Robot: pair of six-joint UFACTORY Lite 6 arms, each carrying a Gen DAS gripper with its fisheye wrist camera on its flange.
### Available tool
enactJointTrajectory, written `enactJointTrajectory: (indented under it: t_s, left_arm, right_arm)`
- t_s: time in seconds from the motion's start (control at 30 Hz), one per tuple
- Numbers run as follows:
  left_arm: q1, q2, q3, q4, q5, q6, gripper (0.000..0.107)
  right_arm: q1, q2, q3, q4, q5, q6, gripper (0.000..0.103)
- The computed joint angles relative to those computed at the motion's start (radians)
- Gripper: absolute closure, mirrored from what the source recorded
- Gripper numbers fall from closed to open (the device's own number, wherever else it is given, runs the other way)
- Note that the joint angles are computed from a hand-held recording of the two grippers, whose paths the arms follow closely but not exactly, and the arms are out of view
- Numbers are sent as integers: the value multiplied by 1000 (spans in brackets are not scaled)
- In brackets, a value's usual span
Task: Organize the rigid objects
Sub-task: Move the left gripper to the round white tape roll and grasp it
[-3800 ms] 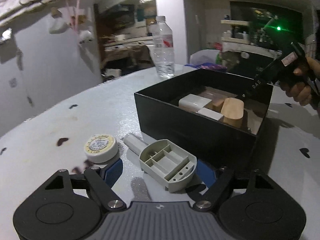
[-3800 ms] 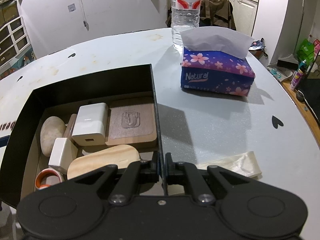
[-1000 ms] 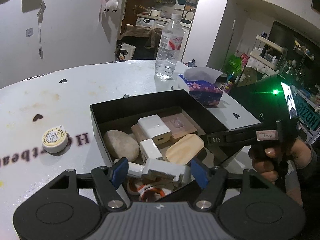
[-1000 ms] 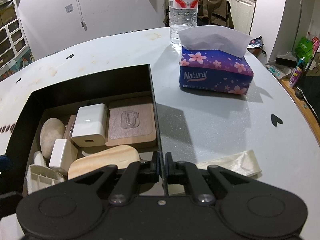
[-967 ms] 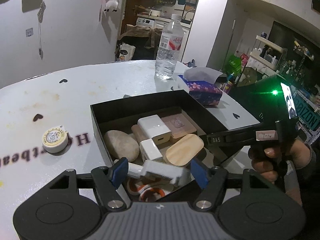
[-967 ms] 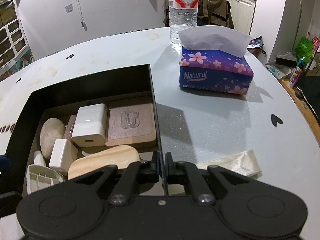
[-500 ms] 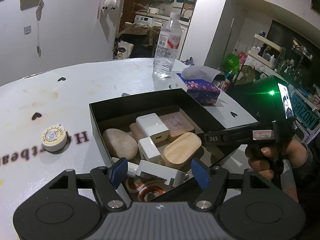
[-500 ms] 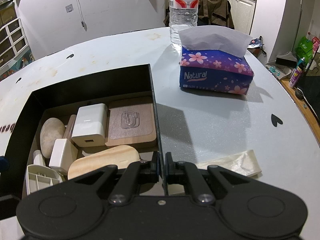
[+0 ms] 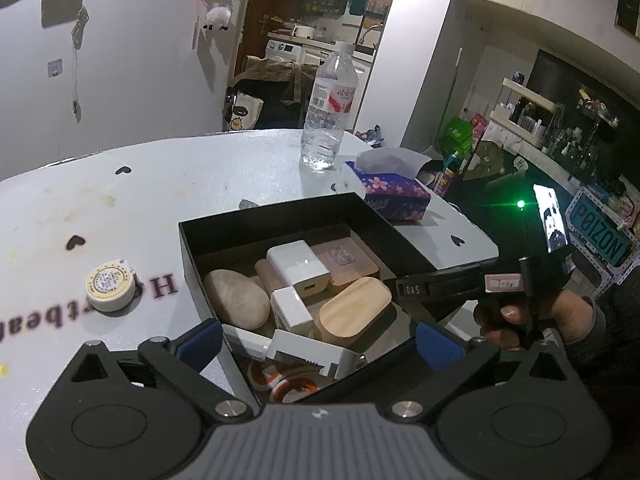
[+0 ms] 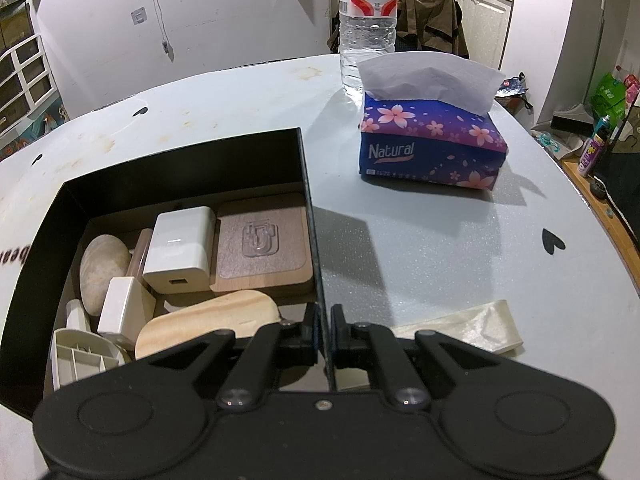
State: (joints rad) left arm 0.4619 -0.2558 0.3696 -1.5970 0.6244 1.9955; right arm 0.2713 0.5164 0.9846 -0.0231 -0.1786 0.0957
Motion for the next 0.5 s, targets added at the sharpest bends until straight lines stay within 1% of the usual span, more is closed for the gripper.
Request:
enactJointTrajectory:
  t_s: [0.23, 0.5]
  left_arm:
    - [44, -30, -10, 4, 4, -1, 4]
    - [192, 11, 27, -18, 49, 47, 4]
  right_arm:
    - [1, 0, 1, 4, 1, -9, 97]
    - [1, 1, 2, 6, 1, -11, 97]
